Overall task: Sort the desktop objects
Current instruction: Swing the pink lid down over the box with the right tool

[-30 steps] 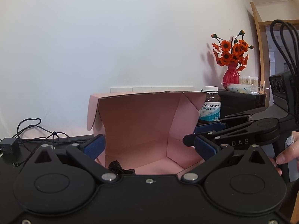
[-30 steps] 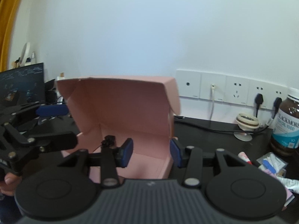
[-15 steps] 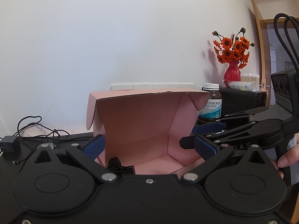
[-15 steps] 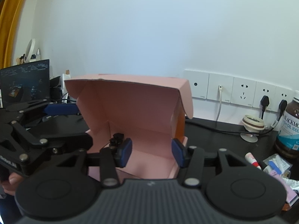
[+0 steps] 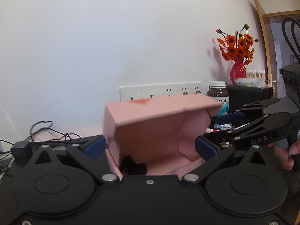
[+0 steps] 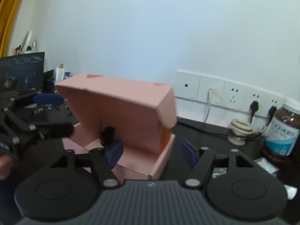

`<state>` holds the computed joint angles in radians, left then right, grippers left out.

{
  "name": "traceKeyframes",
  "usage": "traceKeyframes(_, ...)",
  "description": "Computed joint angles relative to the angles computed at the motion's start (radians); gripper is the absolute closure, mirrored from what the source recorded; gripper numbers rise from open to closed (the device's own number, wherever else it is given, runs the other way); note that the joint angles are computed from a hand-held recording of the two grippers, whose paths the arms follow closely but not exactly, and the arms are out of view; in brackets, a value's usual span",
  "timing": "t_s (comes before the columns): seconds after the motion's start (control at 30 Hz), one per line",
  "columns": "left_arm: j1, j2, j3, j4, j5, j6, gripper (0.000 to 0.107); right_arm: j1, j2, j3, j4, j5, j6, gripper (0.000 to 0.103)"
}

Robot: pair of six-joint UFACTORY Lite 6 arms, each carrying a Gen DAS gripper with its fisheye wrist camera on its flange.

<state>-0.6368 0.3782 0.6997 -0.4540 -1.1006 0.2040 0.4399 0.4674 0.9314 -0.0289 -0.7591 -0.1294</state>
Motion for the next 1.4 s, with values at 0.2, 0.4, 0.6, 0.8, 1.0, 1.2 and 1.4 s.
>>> traceKeyframes(0.2,-0.015,-0.041,-0.045,0.0,-0.026,0.018,0.004,-0.017,-0.091,-0.074,0.036,-0.006,-0.152,0.036)
traceKeyframes(0.4,-0.049,-0.033,-0.052,-0.027,-0.027,0.076,0.004,0.028,-0.077,-0.05,0.12,0.012,-0.368,0.036)
traceKeyframes(0.6,-0.018,-0.1,-0.101,0.039,-0.012,0.1,0.004,0.017,-0.054,0.024,0.027,0.096,-0.33,0.035)
traceKeyframes(0.8,0.057,-0.148,-0.11,0.091,0.058,0.084,0.004,-0.013,-0.054,0.083,-0.082,0.168,-0.243,0.03)
traceKeyframes(1.0,0.086,-0.123,-0.104,0.113,0.064,0.101,0.004,-0.047,-0.075,0.059,-0.188,0.163,-0.147,0.02)
traceKeyframes(1.2,0.084,-0.092,-0.068,0.118,0.066,0.191,0.004,-0.051,-0.057,0.085,-0.211,0.175,-0.169,0.02)
traceKeyframes(1.4,0.114,-0.073,-0.035,0.175,0.076,0.165,0.004,-0.073,-0.026,0.136,-0.352,0.192,-0.049,0.02)
